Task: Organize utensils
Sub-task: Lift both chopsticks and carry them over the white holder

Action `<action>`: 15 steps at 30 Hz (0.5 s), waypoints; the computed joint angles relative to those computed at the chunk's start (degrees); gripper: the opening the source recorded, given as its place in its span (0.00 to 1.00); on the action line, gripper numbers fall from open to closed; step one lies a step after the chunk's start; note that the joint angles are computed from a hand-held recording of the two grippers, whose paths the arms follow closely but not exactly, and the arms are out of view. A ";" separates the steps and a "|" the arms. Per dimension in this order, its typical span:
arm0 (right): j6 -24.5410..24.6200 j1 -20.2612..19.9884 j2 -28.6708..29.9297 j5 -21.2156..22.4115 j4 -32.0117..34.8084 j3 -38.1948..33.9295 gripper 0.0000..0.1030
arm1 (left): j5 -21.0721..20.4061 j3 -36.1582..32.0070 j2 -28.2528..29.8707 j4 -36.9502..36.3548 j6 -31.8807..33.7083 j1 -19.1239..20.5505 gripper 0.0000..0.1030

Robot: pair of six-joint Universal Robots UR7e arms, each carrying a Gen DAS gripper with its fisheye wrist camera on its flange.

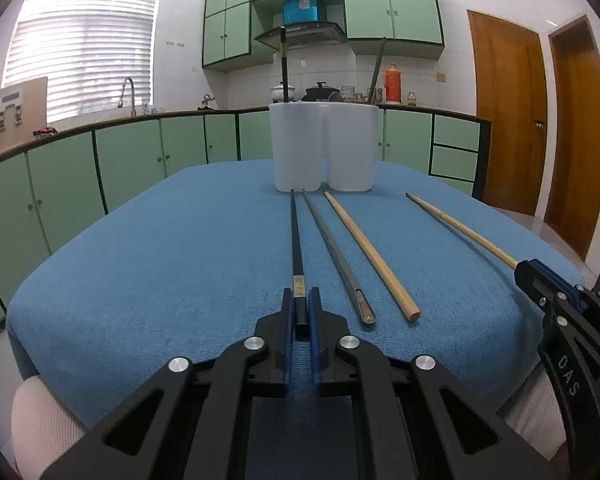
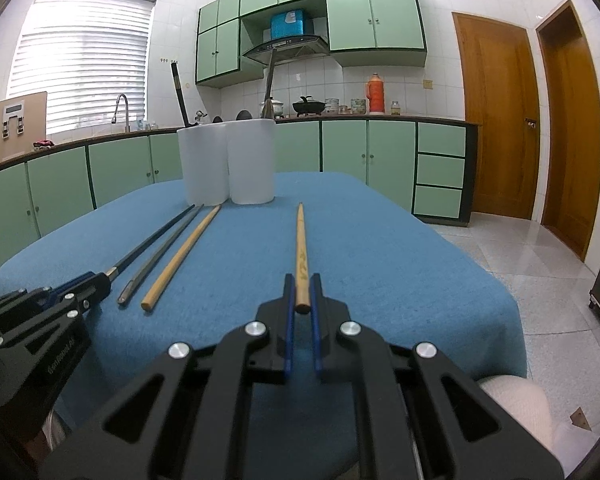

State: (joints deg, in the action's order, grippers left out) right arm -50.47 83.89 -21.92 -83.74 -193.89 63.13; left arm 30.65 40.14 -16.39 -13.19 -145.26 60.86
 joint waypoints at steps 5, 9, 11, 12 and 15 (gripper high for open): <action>0.15 -0.18 -0.64 0.72 0.09 0.62 0.06 | -0.06 -0.69 0.04 1.36 -1.08 -0.03 0.06; 0.06 -0.20 -1.14 1.36 -0.47 1.12 0.06 | -0.14 0.07 -0.49 0.81 -0.62 -0.24 0.06; -0.04 -0.15 -1.50 1.81 -0.84 1.46 0.06 | 0.01 2.30 -1.80 -1.64 0.69 -0.57 0.06; -0.10 -0.12 -1.65 1.99 -0.93 1.55 0.06 | 0.16 3.56 -2.45 -3.01 1.45 -0.72 0.06; -0.39 0.12 -2.35 3.00 -1.25 1.96 0.06 | 0.86 8.06 -4.99 -8.35 4.44 -1.41 0.06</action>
State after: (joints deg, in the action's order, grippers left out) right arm -50.86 84.01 -24.27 -80.74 -195.15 65.08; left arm 31.51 48.20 -21.38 -21.54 -140.81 59.45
